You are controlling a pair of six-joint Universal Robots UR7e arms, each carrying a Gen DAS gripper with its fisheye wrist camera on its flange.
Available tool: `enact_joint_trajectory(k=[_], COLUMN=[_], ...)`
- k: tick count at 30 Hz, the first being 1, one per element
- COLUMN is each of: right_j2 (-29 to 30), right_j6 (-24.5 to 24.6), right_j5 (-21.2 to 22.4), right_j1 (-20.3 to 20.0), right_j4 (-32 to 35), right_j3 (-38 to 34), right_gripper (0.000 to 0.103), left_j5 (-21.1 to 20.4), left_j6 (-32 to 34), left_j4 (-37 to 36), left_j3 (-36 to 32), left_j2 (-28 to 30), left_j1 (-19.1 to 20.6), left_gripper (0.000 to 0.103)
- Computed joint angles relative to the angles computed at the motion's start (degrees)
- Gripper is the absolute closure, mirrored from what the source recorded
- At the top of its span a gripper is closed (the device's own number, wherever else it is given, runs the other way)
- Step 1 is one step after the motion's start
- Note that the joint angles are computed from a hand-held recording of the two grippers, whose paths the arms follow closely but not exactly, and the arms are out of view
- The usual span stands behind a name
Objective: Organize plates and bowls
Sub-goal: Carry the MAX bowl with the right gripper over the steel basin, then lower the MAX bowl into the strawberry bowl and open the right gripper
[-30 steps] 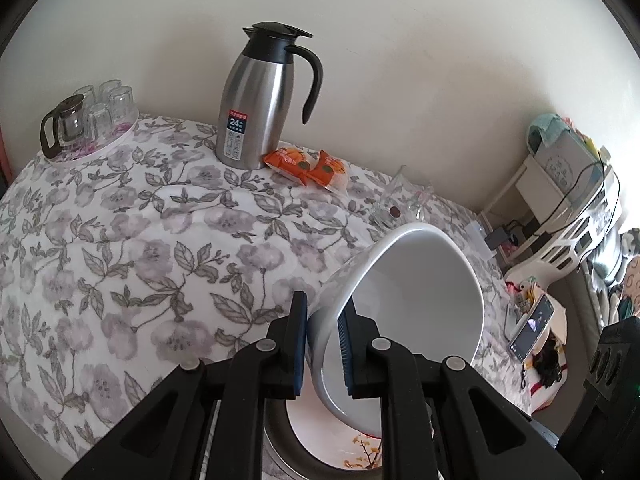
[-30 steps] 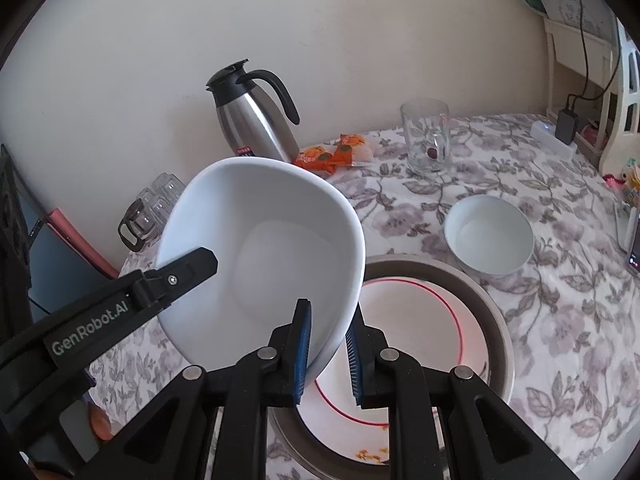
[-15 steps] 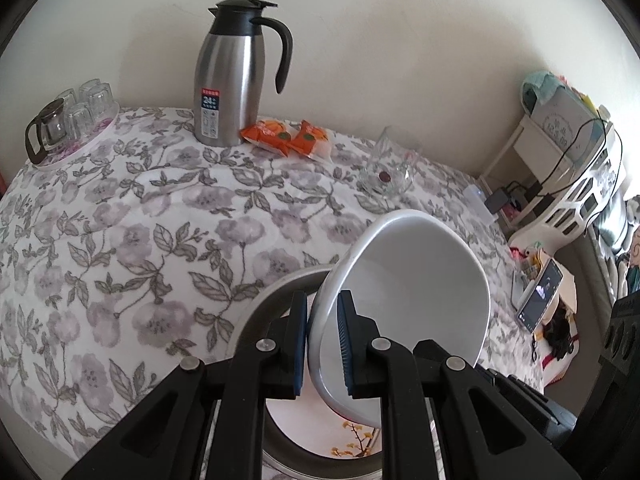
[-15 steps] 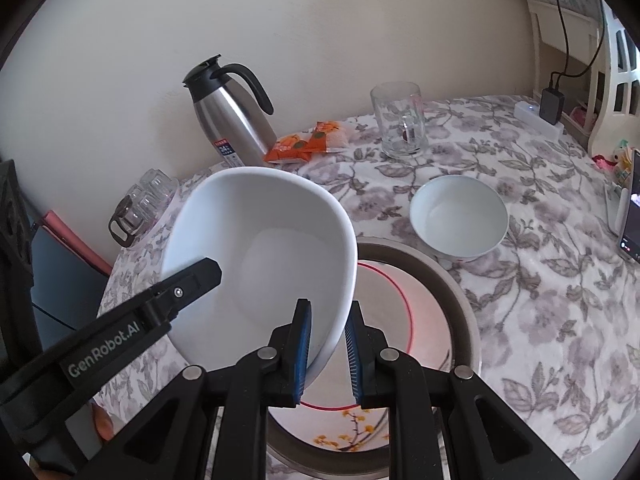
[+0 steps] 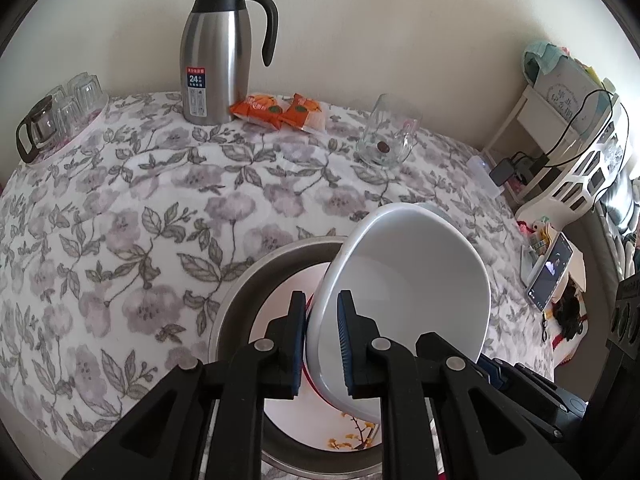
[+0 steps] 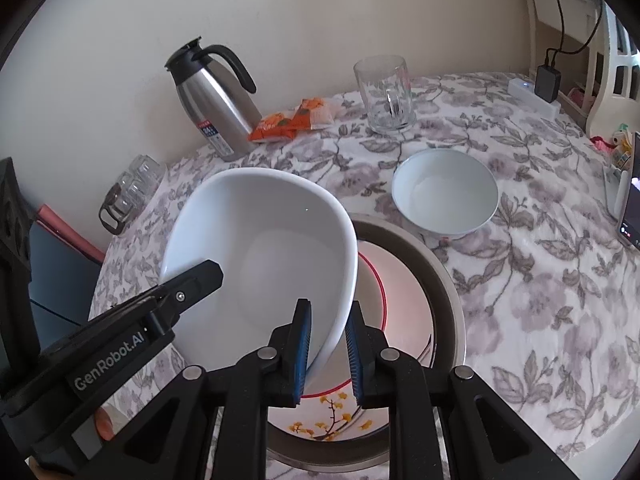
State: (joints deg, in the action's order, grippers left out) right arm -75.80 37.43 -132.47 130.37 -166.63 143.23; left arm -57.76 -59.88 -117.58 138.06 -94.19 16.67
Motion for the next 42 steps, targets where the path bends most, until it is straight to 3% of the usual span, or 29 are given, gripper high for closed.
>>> enact_joint_trajectory(k=[19, 42], right_j2=[-2.1, -4.7], right_j6=[2.3, 1.7], right_j5=[2.4, 2.0], right_j1=[-2.5, -2.3], right_j4=[4.4, 3.3], right_j3=[0.7, 1.5], right_gripper=[0.081, 0.079], left_j5=[-3.7, -2.8], left_j6=[2.2, 2.6], left_j4=[0.4, -0.1], left_j3=[-0.7, -0.5], left_j2=[2.5, 1.9], left_j1=[2.0, 2.0], left_gripper=[0.087, 0.087])
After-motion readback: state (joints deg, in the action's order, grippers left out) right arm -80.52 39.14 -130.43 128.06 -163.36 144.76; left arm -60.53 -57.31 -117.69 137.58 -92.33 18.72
